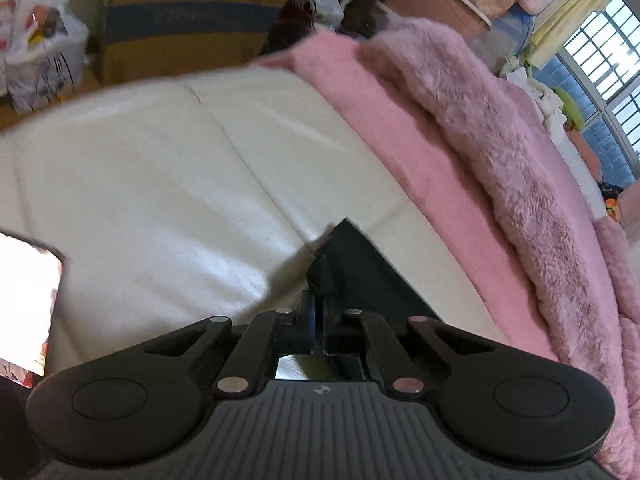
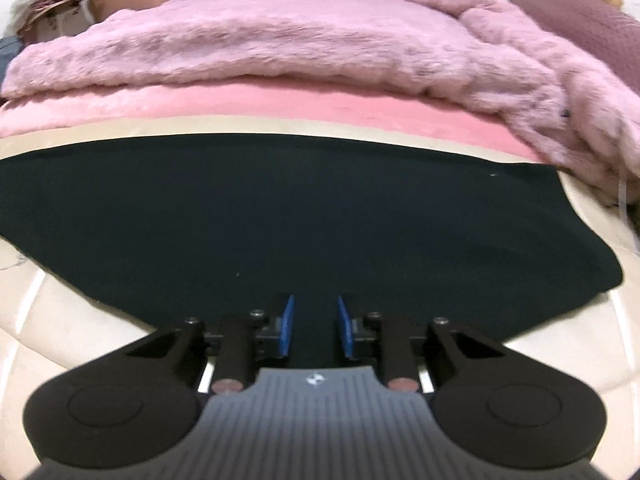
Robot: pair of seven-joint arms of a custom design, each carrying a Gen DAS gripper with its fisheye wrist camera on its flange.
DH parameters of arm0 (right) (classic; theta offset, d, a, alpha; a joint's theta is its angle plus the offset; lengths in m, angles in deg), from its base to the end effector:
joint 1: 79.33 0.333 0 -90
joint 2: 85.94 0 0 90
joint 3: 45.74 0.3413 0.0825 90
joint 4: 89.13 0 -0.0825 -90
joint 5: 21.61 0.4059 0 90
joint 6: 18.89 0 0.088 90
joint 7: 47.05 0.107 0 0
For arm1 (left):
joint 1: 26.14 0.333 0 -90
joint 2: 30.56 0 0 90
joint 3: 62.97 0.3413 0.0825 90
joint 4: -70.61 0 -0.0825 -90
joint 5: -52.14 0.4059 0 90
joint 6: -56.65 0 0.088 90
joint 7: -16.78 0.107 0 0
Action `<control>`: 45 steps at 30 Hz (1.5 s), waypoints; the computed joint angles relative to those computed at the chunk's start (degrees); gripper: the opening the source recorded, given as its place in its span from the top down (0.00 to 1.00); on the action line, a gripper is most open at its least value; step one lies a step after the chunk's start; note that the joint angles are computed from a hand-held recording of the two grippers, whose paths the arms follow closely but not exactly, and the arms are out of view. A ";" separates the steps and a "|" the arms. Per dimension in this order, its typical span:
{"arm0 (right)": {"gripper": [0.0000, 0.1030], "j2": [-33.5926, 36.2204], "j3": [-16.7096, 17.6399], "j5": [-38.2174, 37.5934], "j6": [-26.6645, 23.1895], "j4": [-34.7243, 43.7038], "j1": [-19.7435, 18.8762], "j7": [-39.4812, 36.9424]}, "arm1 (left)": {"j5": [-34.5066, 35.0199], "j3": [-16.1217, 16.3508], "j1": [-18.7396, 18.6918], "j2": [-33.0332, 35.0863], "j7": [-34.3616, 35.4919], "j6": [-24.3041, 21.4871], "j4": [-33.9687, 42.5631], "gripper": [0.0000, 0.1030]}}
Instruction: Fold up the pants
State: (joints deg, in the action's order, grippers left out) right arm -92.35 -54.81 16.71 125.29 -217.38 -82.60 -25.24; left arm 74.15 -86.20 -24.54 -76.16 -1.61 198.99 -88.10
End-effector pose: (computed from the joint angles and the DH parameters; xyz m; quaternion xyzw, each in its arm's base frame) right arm 0.5392 -0.1254 0.4693 -0.8179 0.4868 -0.1592 0.2621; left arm 0.3315 -0.1346 0.4753 -0.9279 0.1247 -0.2809 0.2109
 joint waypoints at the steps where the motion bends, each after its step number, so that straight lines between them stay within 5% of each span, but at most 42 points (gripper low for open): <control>1: 0.83 0.25 0.26 -1.12 -1.24 0.21 0.07 0.90 | 0.41 -0.02 -0.12 -0.92 0.40 -0.34 0.11 0.98; 4: 0.85 0.52 1.25 -5.28 -2.76 -0.12 0.27 3.84 | 2.63 -1.24 0.67 -2.71 1.09 0.44 1.94 0.98; 10: 0.85 -1.84 0.05 -0.33 -3.35 -0.75 1.16 -0.24 | 12.06 -7.39 4.07 3.05 6.27 0.80 14.68 0.98; 19: 0.85 -2.36 -1.85 6.30 -8.06 1.45 0.60 -3.43 | 32.13 -22.40 9.02 29.26 9.21 -5.75 40.82 0.98; 24: 0.85 -1.58 -2.52 8.33 -10.86 2.49 -1.11 -2.74 | 42.79 -27.97 4.21 49.79 11.85 -14.52 53.40 0.98; 27: 0.84 -1.08 -2.71 8.56 -12.41 2.92 -2.26 -1.90 | 44.22 -27.33 -1.76 59.68 16.03 -18.28 58.52 0.98; 32: 0.84 -0.63 -2.79 8.56 -14.25 2.78 -3.69 -1.84 | 41.00 -25.51 -8.44 66.01 21.10 -20.40 61.28 0.98; 37: 0.84 -0.40 -2.52 8.44 -16.08 2.18 -4.32 -1.55 | 33.57 -24.25 -8.52 65.36 24.13 -15.70 58.88 0.96; 45: 0.84 -1.84 -2.04 8.35 -18.75 0.78 -3.81 -2.22 | 22.58 -21.45 -2.99 60.80 22.84 11.16 48.79 0.86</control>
